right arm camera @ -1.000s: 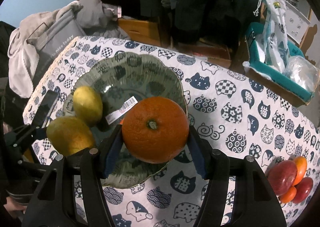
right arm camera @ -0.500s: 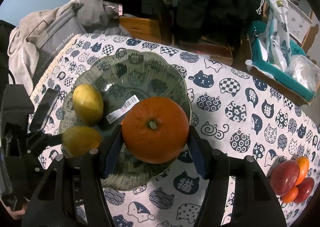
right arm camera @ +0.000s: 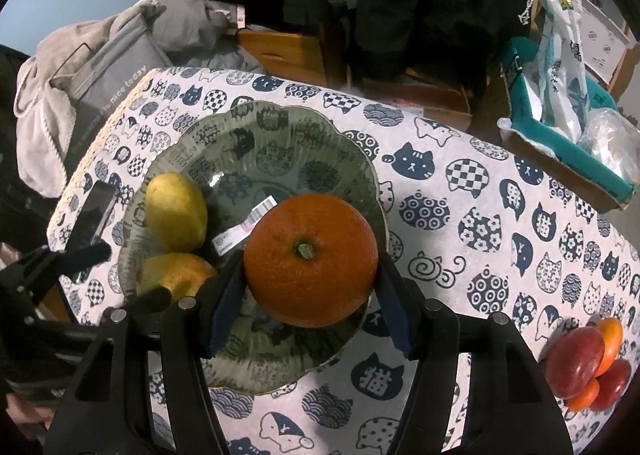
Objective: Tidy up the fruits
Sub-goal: 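Open the left tool dropping the pear while the right tool releases the orange, then withdraw both open tools from the bowl back toward the red apples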
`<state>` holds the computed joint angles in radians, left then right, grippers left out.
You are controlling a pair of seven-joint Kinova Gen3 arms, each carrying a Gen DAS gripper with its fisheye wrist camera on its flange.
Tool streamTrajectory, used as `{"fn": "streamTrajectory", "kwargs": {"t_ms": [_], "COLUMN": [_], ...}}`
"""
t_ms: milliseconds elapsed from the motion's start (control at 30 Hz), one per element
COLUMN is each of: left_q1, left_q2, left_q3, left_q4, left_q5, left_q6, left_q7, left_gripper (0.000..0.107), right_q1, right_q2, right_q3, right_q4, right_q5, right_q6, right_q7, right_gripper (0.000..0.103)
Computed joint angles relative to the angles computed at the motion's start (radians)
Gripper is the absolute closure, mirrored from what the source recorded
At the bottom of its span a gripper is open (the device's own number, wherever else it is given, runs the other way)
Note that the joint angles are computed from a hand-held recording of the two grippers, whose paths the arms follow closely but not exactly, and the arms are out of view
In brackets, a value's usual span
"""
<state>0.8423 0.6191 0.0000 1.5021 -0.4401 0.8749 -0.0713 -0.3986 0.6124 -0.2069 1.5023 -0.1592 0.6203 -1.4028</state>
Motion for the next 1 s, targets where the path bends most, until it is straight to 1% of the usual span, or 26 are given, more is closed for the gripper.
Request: {"fn": "streamTrajectory", "kwargs": {"t_ms": [167, 433, 467, 533, 567, 833, 1000], "left_q1": [0.015, 0.01, 0.007, 0.007, 0.008, 0.014, 0.026], "left_q2": [-0.027, -0.057, -0.059, -0.068, -0.07, -0.092, -0.101], "left_q3": [-0.023, -0.015, -0.011, -0.009, -0.008, -0.003, 0.003], "left_q4": [0.039, 0.07, 0.07, 0.077, 0.079, 0.088, 0.076], "left_q5": [-0.022, -0.061, -0.06, -0.067, -0.071, -0.106, -0.135], "left_q6": [-0.004, -0.005, -0.005, -0.011, -0.012, -0.007, 0.012], "left_q7": [0.069, 0.129, 0.133, 0.144, 0.149, 0.185, 0.198], "left_gripper": [0.022, 0.022, 0.022, 0.022, 0.022, 0.022, 0.022], "right_q1": [-0.019, -0.032, -0.025, -0.009, -0.003, 0.011, -0.012], "right_q2": [0.02, 0.042, 0.041, 0.028, 0.02, -0.025, -0.073], "right_q3": [0.007, 0.011, 0.004, -0.008, -0.012, -0.009, 0.025], "right_q4": [-0.03, -0.051, -0.046, -0.026, -0.018, -0.005, 0.024], "right_q5": [0.013, 0.018, 0.011, -0.005, -0.012, -0.03, 0.004], "right_q6": [0.035, 0.061, 0.053, 0.017, 0.002, -0.027, -0.054], "right_q7": [-0.001, -0.006, -0.002, 0.008, 0.011, 0.006, -0.031], "right_gripper": [0.038, 0.038, 0.037, 0.029, 0.027, 0.026, 0.026]}}
